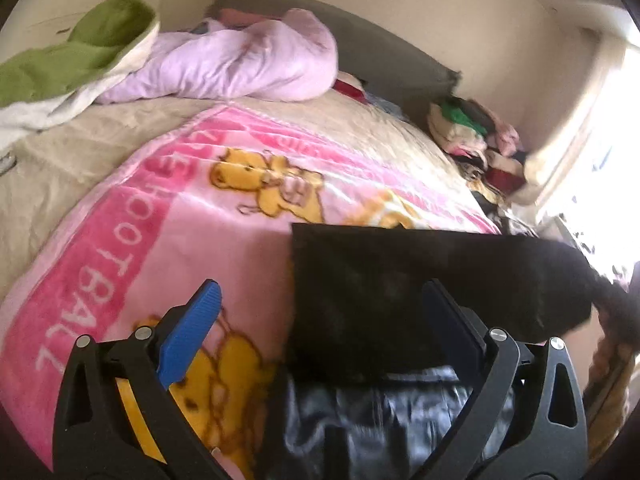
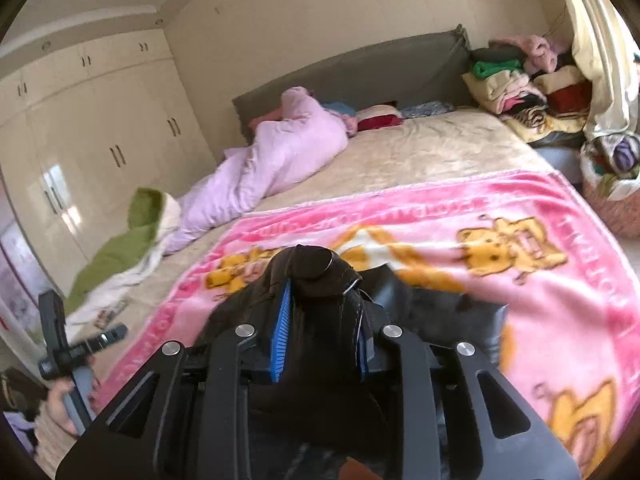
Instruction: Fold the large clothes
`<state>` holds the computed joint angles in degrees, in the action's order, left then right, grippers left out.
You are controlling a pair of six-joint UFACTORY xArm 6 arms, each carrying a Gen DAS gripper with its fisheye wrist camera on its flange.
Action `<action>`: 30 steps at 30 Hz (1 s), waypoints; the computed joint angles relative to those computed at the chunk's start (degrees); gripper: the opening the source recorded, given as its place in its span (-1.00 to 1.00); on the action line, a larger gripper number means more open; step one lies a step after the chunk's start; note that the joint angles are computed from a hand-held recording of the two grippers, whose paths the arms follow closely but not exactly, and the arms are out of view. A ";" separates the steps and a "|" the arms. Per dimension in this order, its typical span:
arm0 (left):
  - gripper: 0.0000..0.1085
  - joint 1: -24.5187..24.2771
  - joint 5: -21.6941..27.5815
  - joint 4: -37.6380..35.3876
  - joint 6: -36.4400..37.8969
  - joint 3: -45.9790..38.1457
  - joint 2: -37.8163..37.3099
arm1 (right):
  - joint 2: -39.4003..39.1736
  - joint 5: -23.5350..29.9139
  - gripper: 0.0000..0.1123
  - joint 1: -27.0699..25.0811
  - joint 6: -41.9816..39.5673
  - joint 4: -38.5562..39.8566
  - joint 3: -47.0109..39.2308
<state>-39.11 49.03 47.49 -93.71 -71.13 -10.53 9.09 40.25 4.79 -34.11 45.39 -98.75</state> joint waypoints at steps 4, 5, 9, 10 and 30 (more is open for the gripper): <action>0.72 2.89 -3.64 -2.16 2.58 -1.45 3.01 | 0.69 -0.41 -0.57 -0.60 1.03 -2.88 0.86; 0.72 3.52 -5.07 -2.91 3.35 -2.06 4.30 | 0.83 -0.58 -0.57 -0.80 1.14 -3.21 1.38; 0.72 5.55 -11.46 -3.80 5.33 -3.02 8.11 | -0.17 -2.83 -0.57 -0.34 2.68 -5.99 5.06; 0.71 5.91 -13.38 -3.52 5.65 -3.28 9.09 | -0.28 -3.32 -0.57 -0.27 3.10 -6.90 5.80; -0.79 7.41 -17.93 -22.04 27.12 -5.09 17.98 | -0.61 -6.19 -0.52 0.36 8.91 -16.26 11.39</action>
<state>-31.71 31.10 25.45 -66.58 -76.22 7.45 8.48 34.05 5.14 -25.19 29.14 -87.36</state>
